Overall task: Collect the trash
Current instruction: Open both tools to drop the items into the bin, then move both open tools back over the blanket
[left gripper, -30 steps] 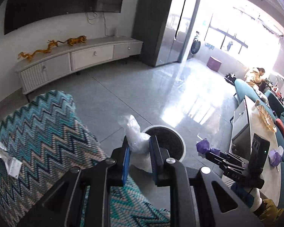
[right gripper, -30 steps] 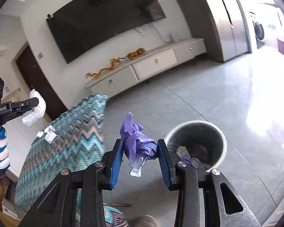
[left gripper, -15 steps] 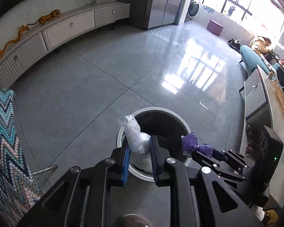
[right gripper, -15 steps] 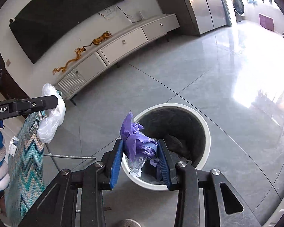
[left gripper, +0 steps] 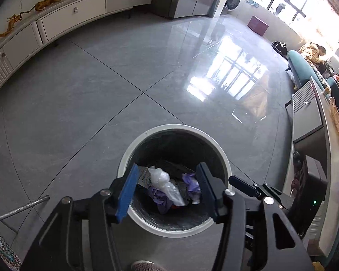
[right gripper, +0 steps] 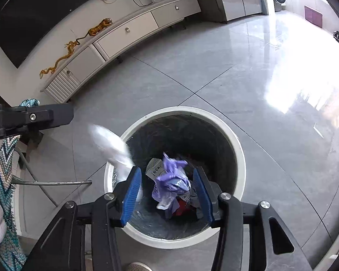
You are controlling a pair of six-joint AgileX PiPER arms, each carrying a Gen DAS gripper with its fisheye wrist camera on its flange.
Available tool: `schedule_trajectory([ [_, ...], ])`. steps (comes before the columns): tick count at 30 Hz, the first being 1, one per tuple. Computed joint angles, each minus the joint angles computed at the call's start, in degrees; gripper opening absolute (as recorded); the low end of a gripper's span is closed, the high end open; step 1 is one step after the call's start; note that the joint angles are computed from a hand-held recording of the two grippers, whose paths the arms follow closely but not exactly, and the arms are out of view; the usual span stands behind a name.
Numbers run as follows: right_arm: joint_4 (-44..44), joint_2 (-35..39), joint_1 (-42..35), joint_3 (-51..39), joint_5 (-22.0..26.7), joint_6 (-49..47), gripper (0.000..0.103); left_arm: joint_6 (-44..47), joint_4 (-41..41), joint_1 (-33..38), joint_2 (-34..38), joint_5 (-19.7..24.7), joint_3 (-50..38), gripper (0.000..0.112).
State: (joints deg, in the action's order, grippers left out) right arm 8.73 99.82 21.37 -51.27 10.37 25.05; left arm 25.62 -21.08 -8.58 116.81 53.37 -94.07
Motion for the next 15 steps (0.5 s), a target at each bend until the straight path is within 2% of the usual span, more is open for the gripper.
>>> schedule_trajectory([
  [3,-0.5,-0.7,-0.4,0.6,0.3,0.3,0.051,0.6,-0.5,0.6,-0.6,-0.1,0.3,0.052],
  [8,-8.0,-3.1,0.5,1.0,1.1,9.1,0.053,1.3,-0.8,2.3,-4.9,-1.0,3.1,0.052],
  [11,-19.5,-6.1,2.5,1.3,3.2,22.0,0.058,3.3,-0.6,3.5,-10.3,-2.5,6.7,0.052],
  [15,-35.4,-11.7,7.9,0.5,8.8,38.7,0.06,9.6,-1.9,6.6,-19.7,-4.5,13.0,0.052],
])
